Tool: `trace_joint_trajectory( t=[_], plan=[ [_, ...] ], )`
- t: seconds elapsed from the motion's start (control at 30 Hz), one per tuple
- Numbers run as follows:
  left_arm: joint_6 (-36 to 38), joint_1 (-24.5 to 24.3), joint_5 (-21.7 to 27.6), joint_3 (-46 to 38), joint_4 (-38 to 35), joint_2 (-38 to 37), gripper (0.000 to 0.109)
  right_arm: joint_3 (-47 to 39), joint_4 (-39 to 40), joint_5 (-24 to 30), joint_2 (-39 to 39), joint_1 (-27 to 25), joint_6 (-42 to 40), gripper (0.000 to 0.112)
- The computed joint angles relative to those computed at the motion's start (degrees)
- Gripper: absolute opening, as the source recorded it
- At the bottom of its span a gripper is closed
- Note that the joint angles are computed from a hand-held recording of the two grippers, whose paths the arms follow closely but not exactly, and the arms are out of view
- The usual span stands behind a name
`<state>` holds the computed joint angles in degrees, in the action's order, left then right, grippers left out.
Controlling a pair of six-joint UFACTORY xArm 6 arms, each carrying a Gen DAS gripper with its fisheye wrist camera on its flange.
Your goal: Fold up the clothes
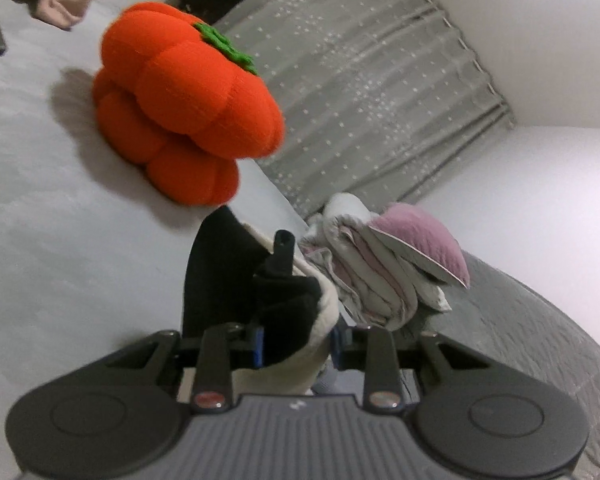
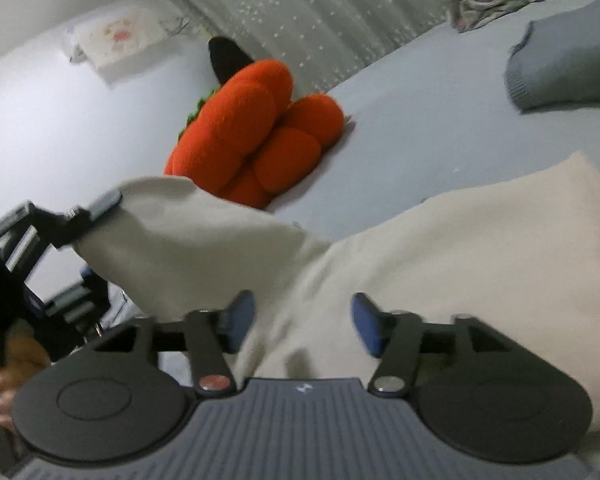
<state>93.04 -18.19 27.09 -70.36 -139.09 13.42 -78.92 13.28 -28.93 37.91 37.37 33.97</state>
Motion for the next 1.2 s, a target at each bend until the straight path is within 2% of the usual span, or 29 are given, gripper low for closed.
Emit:
trace_joint_trajectory(
  t=[0.1,0.17,0.3,0.47,0.57,0.67,0.7,0.83,0.9,1.07,1.13,1.2],
  plan=[
    [0.2,-1.3,1.1,-0.3,0.0,0.6,0.029,3.0,8.7,-0.5,-3.2,1.3,-5.7,0.064],
    [-0.3,-2.3,1.3,-1.0,0.9,1.2,0.029,4.5,10.5,-2.2,-4.0,1.3,-4.4,0.064],
    [-2.7,-5.0,1.0,-2.8,4.4,2.9,0.029,7.8,7.0,-5.7,-5.0,-0.4,5.3,0.064],
    [-6.2,-7.3,1.4,-3.8,9.3,5.1,0.03,11.4,-5.5,-15.5,-4.3,-4.2,24.5,0.068],
    [-8.3,-7.7,2.0,-3.7,13.0,6.1,0.03,12.1,-9.7,-20.8,-3.1,-6.1,33.6,0.069],
    [-14.2,-7.8,2.1,-4.7,21.2,7.4,0.034,12.6,-11.0,-23.5,-2.5,-7.0,38.8,0.069],
    [-16.0,-7.5,3.1,-4.2,24.5,7.3,0.041,12.7,-11.0,-23.9,-2.4,-7.0,39.6,0.069],
    [-18.7,-5.4,10.5,-2.9,30.1,6.8,0.054,14.5,-10.3,-22.3,-4.5,-6.6,38.6,0.069],
    [-17.1,-4.4,13.1,-1.7,30.7,5.9,0.055,14.2,-9.9,-20.3,-5.1,-6.5,37.0,0.069],
    [-7.3,-3.0,9.2,0.3,26.0,4.0,0.055,12.5,-8.1,-14.4,-5.9,-6.0,31.7,0.069],
    [-5.8,-2.5,5.9,-1.0,24.4,5.3,0.055,11.6,-5.5,-10.8,-6.4,-5.1,27.1,0.069],
    [-4.9,-1.7,4.7,-2.0,22.9,6.7,0.055,9.8,0.2,-5.8,-6.8,-3.3,18.5,0.069]
  ],
)
